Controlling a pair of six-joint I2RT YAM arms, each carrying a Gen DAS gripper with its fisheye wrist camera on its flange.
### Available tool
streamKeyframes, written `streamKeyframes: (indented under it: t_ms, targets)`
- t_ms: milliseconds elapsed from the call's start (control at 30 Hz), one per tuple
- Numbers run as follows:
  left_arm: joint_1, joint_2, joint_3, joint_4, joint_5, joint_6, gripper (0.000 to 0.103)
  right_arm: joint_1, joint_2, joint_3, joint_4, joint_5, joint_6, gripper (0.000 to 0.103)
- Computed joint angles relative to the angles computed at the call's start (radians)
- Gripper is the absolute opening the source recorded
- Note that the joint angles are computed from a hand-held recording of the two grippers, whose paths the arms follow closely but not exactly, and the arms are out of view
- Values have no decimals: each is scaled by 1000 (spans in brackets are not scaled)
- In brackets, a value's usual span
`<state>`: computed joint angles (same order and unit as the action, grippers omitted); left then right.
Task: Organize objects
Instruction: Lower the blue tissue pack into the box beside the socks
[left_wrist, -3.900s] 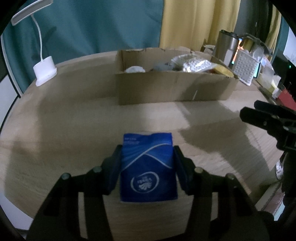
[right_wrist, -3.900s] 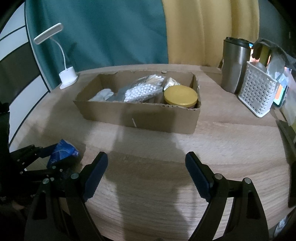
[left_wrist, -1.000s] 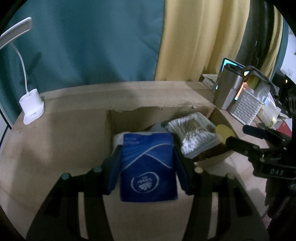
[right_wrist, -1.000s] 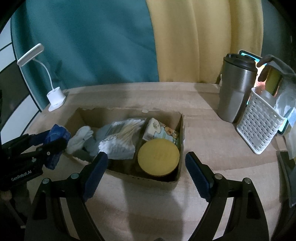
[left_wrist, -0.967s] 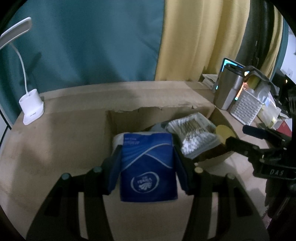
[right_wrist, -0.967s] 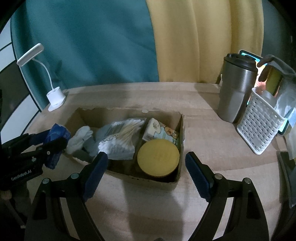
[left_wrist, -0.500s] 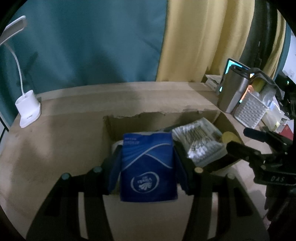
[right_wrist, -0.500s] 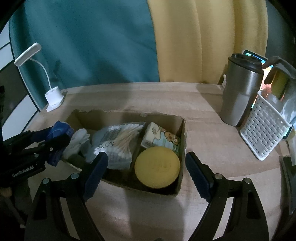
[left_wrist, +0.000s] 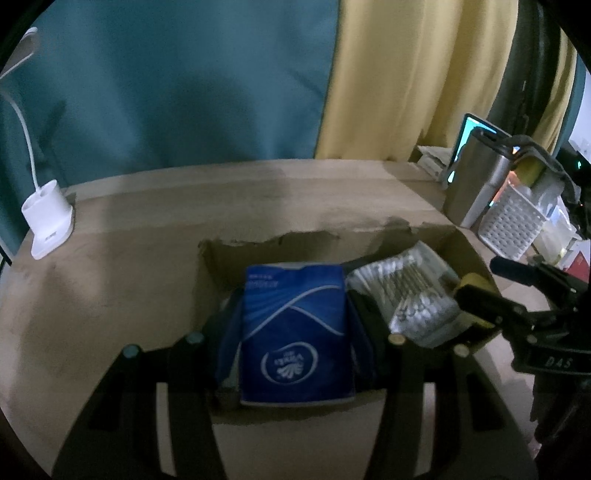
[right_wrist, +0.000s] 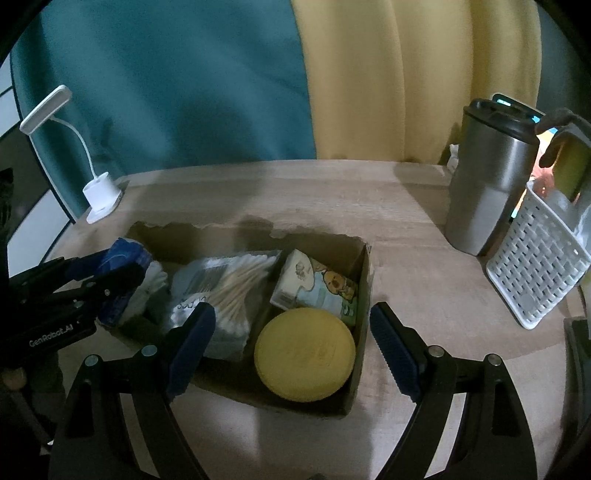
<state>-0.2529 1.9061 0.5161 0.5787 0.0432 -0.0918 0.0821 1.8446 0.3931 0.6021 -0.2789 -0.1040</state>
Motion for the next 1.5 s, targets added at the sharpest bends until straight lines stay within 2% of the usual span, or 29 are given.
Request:
streamKeyframes:
  t_ms: [800,1000,1067,1200,1267,1500]
  targets:
    - [24,169,168,-68,-2,12,55,7,100,94,-18,17,10,88]
    - [29,173,171,-63,12,8,60,14,111,100,-14,26,17,88]
    - [36,167,161,-52,27,5,70,13,109,97,-12,27,17,88]
    - [35,155,147,-37,39,0,71,13,108,99,-15,28,18,88]
    - [38,139,127,-25,45,-3,75,13,104,96,-15,29,18,88]
    - [30,87,69,2,41,-10,76,18,74,48,20,32,19,88]
